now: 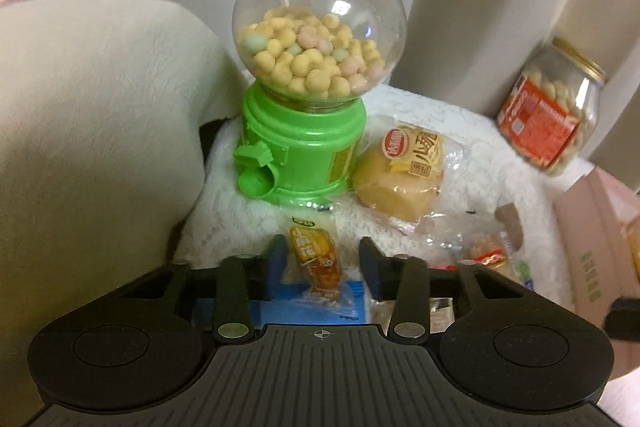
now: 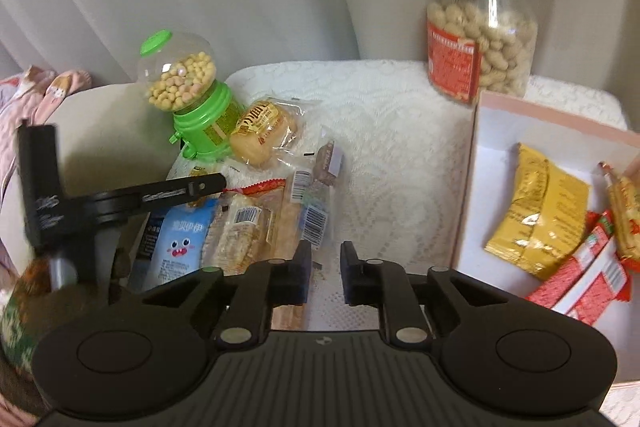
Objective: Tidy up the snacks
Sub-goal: 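Grasp the small brown candy packet with the left tool while the right tool grasps the yellow bun packet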
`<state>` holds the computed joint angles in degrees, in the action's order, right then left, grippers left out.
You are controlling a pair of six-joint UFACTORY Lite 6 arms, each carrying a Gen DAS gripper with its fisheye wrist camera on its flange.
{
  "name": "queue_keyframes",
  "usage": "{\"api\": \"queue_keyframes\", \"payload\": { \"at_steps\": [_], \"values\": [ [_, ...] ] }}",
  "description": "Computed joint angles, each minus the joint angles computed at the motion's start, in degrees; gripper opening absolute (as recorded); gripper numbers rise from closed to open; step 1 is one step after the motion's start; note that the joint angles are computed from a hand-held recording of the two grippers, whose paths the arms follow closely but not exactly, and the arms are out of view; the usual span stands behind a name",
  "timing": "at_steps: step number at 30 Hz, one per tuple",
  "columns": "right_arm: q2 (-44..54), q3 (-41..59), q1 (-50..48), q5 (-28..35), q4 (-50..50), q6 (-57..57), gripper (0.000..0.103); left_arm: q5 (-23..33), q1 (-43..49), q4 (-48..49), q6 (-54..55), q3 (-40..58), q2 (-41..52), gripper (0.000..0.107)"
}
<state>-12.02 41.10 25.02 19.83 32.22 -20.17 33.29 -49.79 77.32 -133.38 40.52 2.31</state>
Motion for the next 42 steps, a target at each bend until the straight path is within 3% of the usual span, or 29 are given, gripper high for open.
{"api": "queue_keyframes", "payload": {
  "at_steps": [3,6,7,8,10,16,20,23,25,30,32,38,40,42],
  "values": [
    [-1.5,-0.3,-1.0,-0.1,2.4,-2.9,0.022,0.7,-3.0,8.7,-9.6,-5.5,-5.8,0.025],
    [1.5,3.0,-1.5,0.2,7.0,-4.9,0.043,6.8,-10.3,8.9,-13.2,-10.0,-12.0,0.024],
    [3.3,5.0,-1.6,0.3,9.2,-5.4,0.056,9.7,-14.3,7.4,-13.1,-11.4,-14.4,0.024],
    [5.4,7.1,-1.3,0.2,11.0,-5.5,0.063,11.6,-17.3,6.4,-13.0,-12.5,-16.3,0.024],
    [10.3,12.0,0.2,0.1,12.7,-4.1,0.063,15.1,-24.3,4.6,-13.7,-14.1,-19.2,0.024],
    [34.2,37.1,11.4,-1.5,-18.9,27.1,0.066,17.0,-36.6,5.1,-23.5,-20.0,-21.9,0.024],
    [51.3,56.8,16.6,7.1,-39.2,44.9,0.066,15.5,-41.1,7.8,-33.5,-23.3,-20.1,0.024],
    [60.0,66.8,18.2,11.8,-47.3,51.6,0.069,14.6,-42.8,10.4,-39.4,-25.1,-19.3,0.024],
    [58.3,64.1,17.4,9.6,-45.8,51.4,0.067,14.3,-43.7,10.8,-40.7,-25.6,-19.4,0.024],
    [47.8,53.3,14.8,6.7,-37.2,44.2,0.028,14.3,-44.0,12.6,-42.4,-25.9,-19.3,0.024],
    [41.8,47.5,14.3,6.2,-36.7,43.0,0.007,14.2,-44.0,13.6,-43.8,-25.5,-18.6,0.024],
    [26.4,33.3,14.2,5.5,-43.1,46.3,0.007,14.6,-47.0,11.9,-45.0,-21.0,-14.0,0.024],
    [23.6,30.4,12.7,4.8,-38.1,42.5,0.009,15.3,-47.8,10.1,-43.1,-18.4,-11.8,0.024],
    [22.8,28.8,11.1,3.5,-31.3,38.2,0.024,16.8,-48.8,6.3,-39.0,-16.3,-10.8,0.024]
  ]
}}
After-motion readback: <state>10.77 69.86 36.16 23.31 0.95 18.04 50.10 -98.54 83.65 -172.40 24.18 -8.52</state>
